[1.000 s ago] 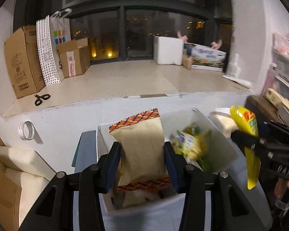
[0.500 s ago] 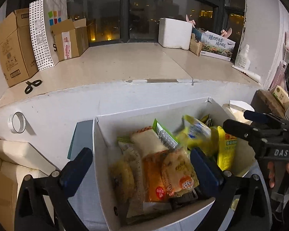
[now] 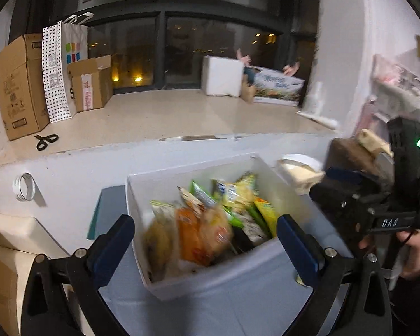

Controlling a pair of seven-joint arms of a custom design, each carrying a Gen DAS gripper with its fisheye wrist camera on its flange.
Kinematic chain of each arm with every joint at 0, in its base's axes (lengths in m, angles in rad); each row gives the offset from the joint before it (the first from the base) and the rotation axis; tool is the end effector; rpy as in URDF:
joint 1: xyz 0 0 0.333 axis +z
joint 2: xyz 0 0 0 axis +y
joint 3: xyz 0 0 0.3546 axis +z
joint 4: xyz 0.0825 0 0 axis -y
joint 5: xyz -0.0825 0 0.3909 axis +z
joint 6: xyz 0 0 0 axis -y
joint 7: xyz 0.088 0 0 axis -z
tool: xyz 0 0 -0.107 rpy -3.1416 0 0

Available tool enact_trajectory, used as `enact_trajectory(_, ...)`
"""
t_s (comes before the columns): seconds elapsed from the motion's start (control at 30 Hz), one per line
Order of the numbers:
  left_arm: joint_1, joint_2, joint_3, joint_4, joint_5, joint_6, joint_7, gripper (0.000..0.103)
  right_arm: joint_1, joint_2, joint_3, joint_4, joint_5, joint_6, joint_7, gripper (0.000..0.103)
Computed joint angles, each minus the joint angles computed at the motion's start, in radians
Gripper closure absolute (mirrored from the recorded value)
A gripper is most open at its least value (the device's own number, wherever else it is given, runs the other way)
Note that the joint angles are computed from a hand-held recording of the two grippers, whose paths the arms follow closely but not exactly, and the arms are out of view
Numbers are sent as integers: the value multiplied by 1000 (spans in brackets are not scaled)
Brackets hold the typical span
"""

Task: Organize snacks
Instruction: 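Drop both packets into the white box and open both tools, then grasp a jelly cup with the right tool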

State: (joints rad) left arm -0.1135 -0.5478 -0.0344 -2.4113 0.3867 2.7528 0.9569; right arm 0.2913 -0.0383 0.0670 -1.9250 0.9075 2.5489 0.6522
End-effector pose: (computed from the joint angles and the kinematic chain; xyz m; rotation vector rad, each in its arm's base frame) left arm 0.4143 -0.0808 0.6425 -1.8137 1.5248 -0.8661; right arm 0.5650 0.2012 0.6123 -1.9876 0.9548 -0.2159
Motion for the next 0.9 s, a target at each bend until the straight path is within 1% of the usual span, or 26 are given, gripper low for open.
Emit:
enact_trajectory(0.07,2,-57,-18,-37,13,0,-12,0,-4,-57,-16,-58,78,-32,-91,0)
enact_trajectory(0.1,-8,-92,-23,-59,13,-7,-15,0,-6,-91,-25,-95,106,-45,-123,0)
enact_trajectory(0.17,-37,-153,-19,-105,4,-4,-21,0,-11,-152,-48,-162,146,-79,-160,0)
enact_trajectory(0.2,-47,-180,-22,-126,2,-4,-29,0,-15,-191,-67,-206,171,-115,-182,0)
enact_trajectory(0.3,-49,-254,-54,-183,14,-13,-77,0,-30,-276,-108,-311,218,-177,-214,0)
enact_trajectory(0.4,-70,-314,-75,-230,21,-29,-126,0,-54,-338,-137,-404,241,-202,-245,0)
enact_trajectory(0.47,-117,-344,-66,-255,2,-46,-145,0,-77,-376,-143,-473,239,-188,-254,0)
enact_trajectory(0.5,-124,-353,-76,-260,6,-59,-153,0,-87,-392,-148,-504,243,-182,-256,0)
enact_trajectory(0.57,-111,-368,-122,-258,35,-107,-177,0,-102,-410,-155,-550,242,-179,-259,0)
enact_trajectory(0.6,-115,-369,-132,-255,46,-126,-183,0,-109,-415,-154,-567,229,-176,-267,0)
enact_trajectory(0.67,-132,-369,-137,-256,60,-137,-193,0,-117,-424,-134,-607,211,-126,-292,0)
enact_trajectory(0.7,-138,-369,-138,-257,67,-139,-199,0,-118,-422,-128,-616,196,-116,-291,0)
enact_trajectory(0.77,-140,-364,-143,-259,82,-142,-213,0,-120,-406,-113,-625,156,-95,-278,0)
enact_trajectory(0.83,-154,-349,-137,-258,83,-153,-219,0,-120,-376,-83,-625,102,-42,-251,0)
enact_trajectory(0.9,-167,-343,-132,-261,84,-155,-220,0,-107,-355,-77,-625,85,2,-246,0)
